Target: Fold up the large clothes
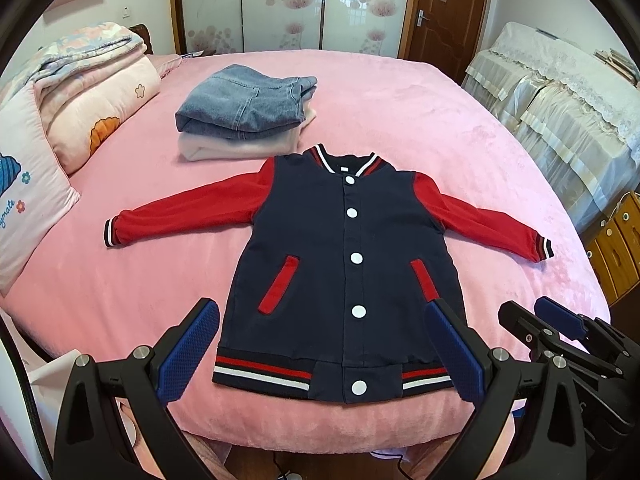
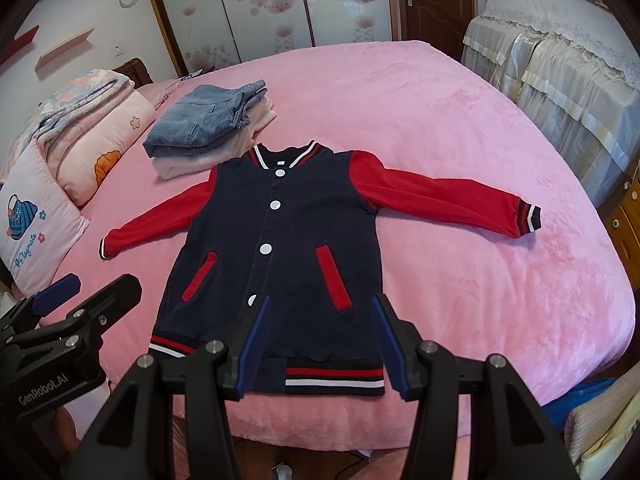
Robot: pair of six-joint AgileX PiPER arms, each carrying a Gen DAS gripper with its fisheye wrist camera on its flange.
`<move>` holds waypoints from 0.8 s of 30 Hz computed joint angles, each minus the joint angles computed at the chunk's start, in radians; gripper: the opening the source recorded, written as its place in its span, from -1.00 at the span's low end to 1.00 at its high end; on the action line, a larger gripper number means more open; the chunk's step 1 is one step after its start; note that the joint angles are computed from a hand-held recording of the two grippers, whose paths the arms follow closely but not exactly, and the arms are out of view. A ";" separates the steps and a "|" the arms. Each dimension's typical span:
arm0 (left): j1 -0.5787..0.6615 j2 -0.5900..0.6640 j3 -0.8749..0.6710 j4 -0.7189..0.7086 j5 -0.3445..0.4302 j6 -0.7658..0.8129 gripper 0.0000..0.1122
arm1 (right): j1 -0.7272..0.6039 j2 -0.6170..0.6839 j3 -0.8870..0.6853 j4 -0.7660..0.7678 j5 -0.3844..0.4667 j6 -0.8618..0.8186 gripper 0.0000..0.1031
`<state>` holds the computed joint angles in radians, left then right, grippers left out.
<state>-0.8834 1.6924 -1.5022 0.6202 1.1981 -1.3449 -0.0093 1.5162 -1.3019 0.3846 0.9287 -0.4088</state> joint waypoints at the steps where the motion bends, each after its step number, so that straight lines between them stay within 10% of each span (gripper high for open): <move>1: 0.000 0.002 -0.006 -0.002 0.004 0.004 0.81 | -0.002 0.000 0.002 0.003 -0.001 -0.004 0.01; 24: 0.072 0.138 -0.128 -0.088 0.002 0.122 0.81 | -0.037 0.082 -0.007 0.064 -0.019 -0.066 0.01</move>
